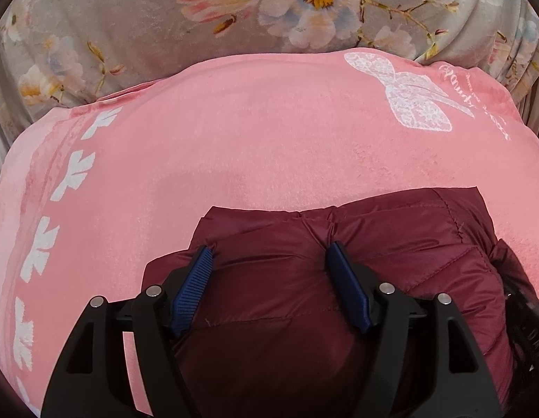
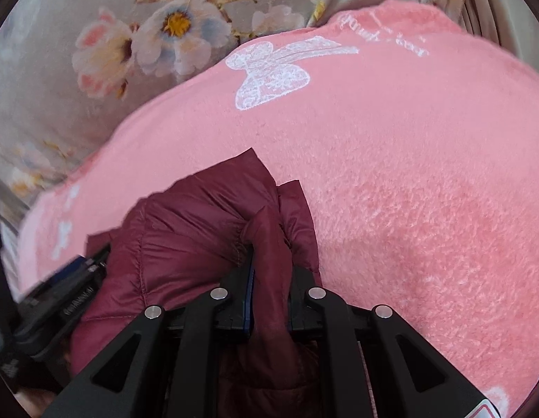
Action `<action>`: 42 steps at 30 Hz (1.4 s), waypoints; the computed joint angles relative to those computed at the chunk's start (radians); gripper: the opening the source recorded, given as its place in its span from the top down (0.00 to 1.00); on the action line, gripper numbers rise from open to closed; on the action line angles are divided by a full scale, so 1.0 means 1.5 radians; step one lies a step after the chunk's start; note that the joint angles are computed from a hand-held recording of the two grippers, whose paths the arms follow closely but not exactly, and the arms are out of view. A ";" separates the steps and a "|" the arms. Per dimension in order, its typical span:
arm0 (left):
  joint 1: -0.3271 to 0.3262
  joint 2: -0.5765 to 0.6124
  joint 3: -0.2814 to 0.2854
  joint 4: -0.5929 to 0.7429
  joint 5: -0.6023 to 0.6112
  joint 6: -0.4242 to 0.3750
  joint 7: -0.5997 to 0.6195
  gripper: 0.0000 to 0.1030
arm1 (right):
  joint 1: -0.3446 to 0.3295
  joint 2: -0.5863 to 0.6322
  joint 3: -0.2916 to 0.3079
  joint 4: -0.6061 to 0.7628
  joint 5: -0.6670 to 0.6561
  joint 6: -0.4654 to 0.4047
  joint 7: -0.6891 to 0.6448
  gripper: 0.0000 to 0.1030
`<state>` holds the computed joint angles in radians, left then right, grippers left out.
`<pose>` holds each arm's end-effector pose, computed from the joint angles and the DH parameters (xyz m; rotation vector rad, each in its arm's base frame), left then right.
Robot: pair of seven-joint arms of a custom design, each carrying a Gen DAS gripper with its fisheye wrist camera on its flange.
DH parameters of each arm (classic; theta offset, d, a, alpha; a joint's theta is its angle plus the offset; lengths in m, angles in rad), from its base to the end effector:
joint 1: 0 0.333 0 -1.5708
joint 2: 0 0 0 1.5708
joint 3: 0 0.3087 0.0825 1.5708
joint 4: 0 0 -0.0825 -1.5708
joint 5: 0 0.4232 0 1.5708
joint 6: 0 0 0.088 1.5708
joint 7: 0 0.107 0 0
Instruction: Fold large clothes
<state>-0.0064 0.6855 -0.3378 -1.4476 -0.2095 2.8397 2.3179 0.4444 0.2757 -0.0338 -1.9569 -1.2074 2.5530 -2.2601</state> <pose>0.7718 -0.1980 0.3584 -1.0121 2.3589 -0.8869 0.5994 0.2759 0.3317 -0.5635 2.3066 -0.6080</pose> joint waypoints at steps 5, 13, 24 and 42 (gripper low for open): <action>0.042 -0.002 -0.038 0.016 -0.039 -0.061 0.039 0.34 | 0.012 -0.087 0.033 -0.063 0.031 -0.083 0.024 0.69; 0.093 -0.093 -0.029 -0.036 -0.156 -0.203 0.117 0.34 | 0.001 -0.129 0.090 -0.115 0.139 -0.007 -0.115 0.59; 0.076 -0.152 0.028 -0.124 -0.211 -0.217 0.195 0.32 | 0.046 -0.130 0.116 -0.102 0.174 -0.033 -0.153 0.90; 0.065 -0.182 0.021 -0.209 -0.243 -0.087 0.271 0.26 | 0.075 -0.114 0.110 -0.071 0.266 -0.148 -0.186 0.69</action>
<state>0.0914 0.4120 -0.3068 -1.7613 -0.5747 2.7086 2.7247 0.5571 0.1049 0.1314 -2.0627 -0.8087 2.3309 -2.5393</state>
